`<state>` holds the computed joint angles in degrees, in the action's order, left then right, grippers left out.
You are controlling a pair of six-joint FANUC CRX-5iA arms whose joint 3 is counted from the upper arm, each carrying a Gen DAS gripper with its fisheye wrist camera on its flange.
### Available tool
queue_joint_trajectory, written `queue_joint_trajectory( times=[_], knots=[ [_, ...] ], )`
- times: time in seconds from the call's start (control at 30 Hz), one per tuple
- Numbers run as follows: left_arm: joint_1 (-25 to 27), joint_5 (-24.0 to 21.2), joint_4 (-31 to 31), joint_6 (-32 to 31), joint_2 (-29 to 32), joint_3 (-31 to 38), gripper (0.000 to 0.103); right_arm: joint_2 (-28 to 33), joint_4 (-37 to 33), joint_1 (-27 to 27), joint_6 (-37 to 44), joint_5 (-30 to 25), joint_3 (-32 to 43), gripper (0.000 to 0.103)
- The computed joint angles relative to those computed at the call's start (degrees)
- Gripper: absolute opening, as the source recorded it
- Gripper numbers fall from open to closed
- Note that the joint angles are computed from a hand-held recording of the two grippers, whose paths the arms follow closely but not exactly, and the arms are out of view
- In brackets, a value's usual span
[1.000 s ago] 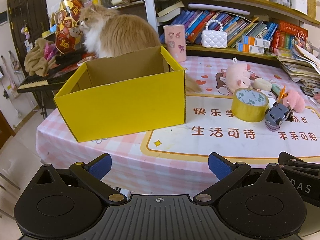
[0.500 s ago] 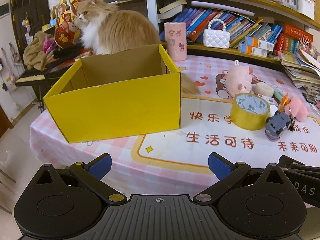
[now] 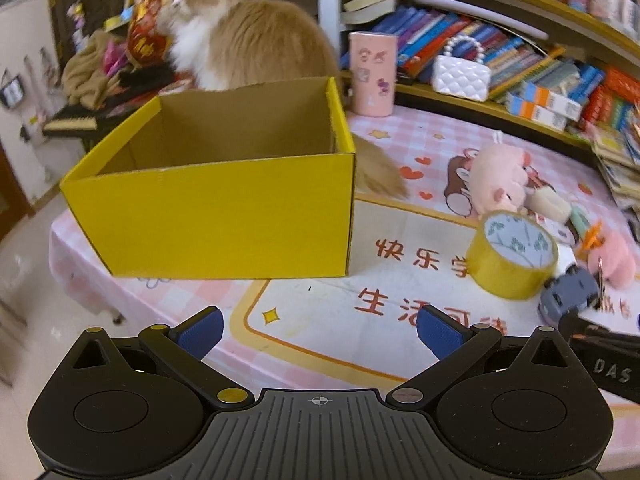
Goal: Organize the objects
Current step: 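Grasp the blue-grey toy car with the right gripper while the left gripper grasps the yellow tape roll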
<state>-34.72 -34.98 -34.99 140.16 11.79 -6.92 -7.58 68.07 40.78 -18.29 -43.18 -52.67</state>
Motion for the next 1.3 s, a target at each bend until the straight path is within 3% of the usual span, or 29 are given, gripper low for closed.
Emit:
queue_joint_trajectory(
  times=[0.1,0.3,0.4,0.5,0.6,0.8,0.93,1.2,1.3],
  knots=[
    [0.8,0.6,1.7,2.0,0.4,0.0,0.103,1.2,2.3,-3.5,3.2,3.8,0.2,0.09],
    [-0.1,-2.4,1.3,6.7,2.0,2.2,0.103,4.0,4.4,-9.6,11.2,11.0,1.3,0.08],
    [-0.3,-2.4,2.2,6.6,2.9,3.0,0.103,5.0,6.7,-12.3,12.8,14.0,1.4,0.076],
    [-0.5,-1.4,3.4,5.0,3.8,3.7,0.103,5.2,9.1,-15.7,14.5,18.5,1.0,0.061],
    [-1.2,-0.9,4.1,3.2,5.2,5.3,0.103,3.2,9.7,-18.6,14.3,22.7,-0.1,0.061],
    [-0.5,5.5,13.0,-7.9,8.2,6.5,0.103,-3.0,8.5,-22.0,14.1,25.5,-3.1,0.061],
    [-0.6,8.6,18.7,-16.6,11.4,8.9,0.103,-6.4,14.9,-25.9,10.5,27.1,-5.9,0.061],
    [-1.7,6.9,22.1,-25.6,18.8,17.4,0.103,-9.6,18.8,-30.2,10.3,30.0,-8.5,0.061],
    [-2.7,4.0,20.1,-26.1,21.0,21.0,0.101,-10.2,19.2,-30.7,10.8,30.5,-9.0,0.061]
  ],
)
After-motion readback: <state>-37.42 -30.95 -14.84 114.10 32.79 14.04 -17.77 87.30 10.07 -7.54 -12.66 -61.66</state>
